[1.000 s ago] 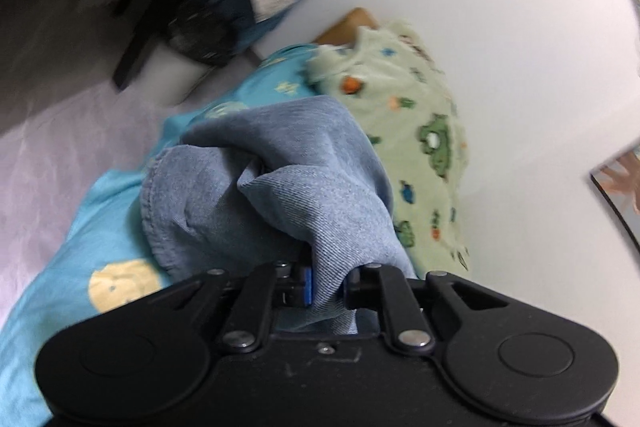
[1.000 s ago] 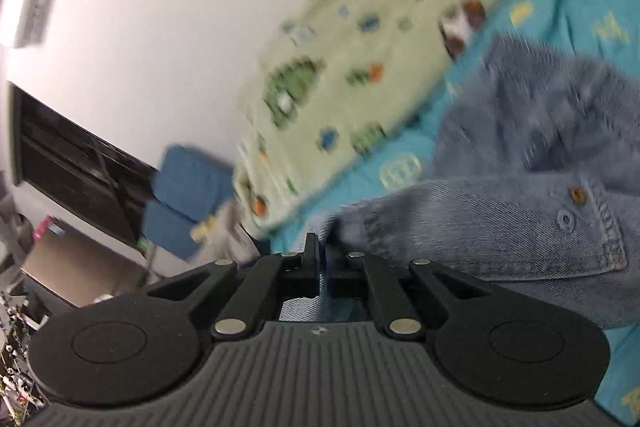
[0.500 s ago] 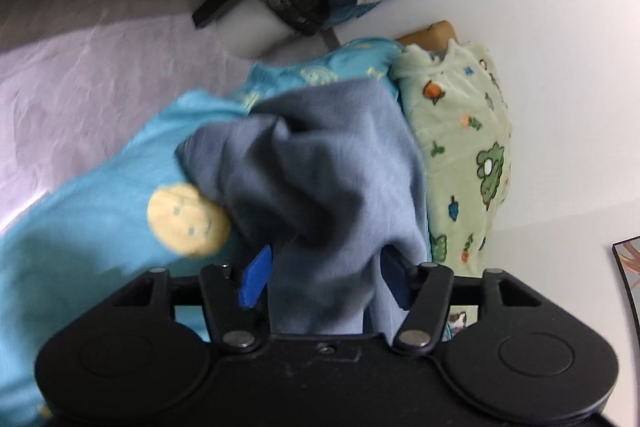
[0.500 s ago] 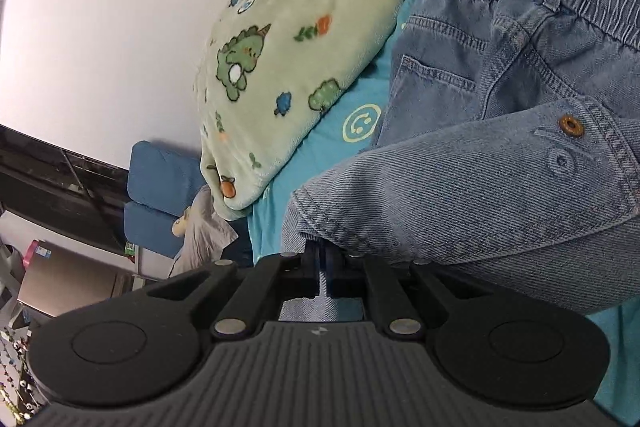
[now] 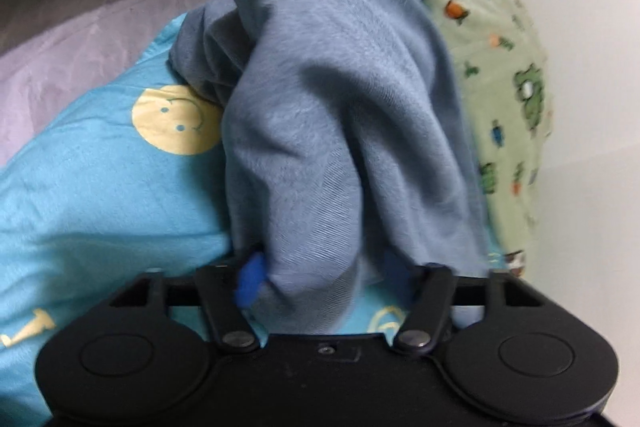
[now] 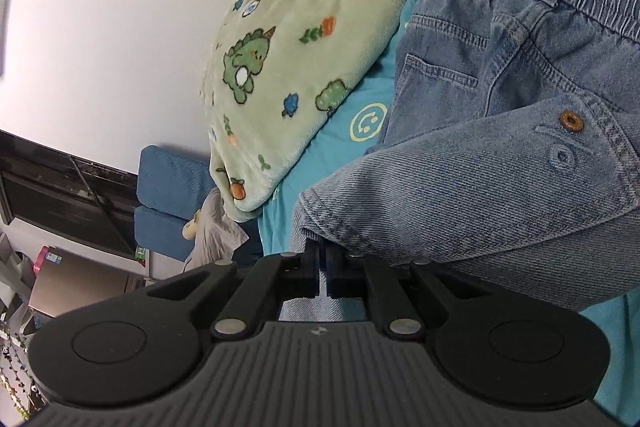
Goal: Fold clothes
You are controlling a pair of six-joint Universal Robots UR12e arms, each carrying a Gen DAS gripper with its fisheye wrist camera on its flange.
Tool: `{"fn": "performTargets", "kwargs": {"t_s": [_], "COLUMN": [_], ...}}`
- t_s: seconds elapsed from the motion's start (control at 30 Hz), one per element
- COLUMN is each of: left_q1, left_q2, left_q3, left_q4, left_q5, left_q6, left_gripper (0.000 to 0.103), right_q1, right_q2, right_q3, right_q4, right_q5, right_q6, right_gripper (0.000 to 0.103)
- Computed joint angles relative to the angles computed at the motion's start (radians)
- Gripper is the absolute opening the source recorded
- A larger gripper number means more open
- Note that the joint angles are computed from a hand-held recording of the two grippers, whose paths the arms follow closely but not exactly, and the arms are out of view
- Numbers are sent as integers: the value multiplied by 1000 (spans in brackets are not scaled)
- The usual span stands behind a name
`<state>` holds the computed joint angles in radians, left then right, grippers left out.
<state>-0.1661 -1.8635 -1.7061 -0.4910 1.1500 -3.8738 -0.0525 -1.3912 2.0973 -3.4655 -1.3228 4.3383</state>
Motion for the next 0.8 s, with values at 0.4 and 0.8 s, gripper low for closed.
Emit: {"fn": "performTargets", "kwargs": {"t_s": [0.4,0.8], "left_q1": [48,79], "left_q2": [81,116], "left_q3": [-4,-5], "left_q4": [147,-66], "left_q5": [-20,61], "left_q6": [-79,100], "left_gripper": [5,6], "right_q1": [35,108], "right_q2": [-47,-109], "right_q3": [18,60], "right_q4": [68,338], "right_q5": [-22,-23], "right_q6": [-146,-127], "right_gripper": [4,12]}}
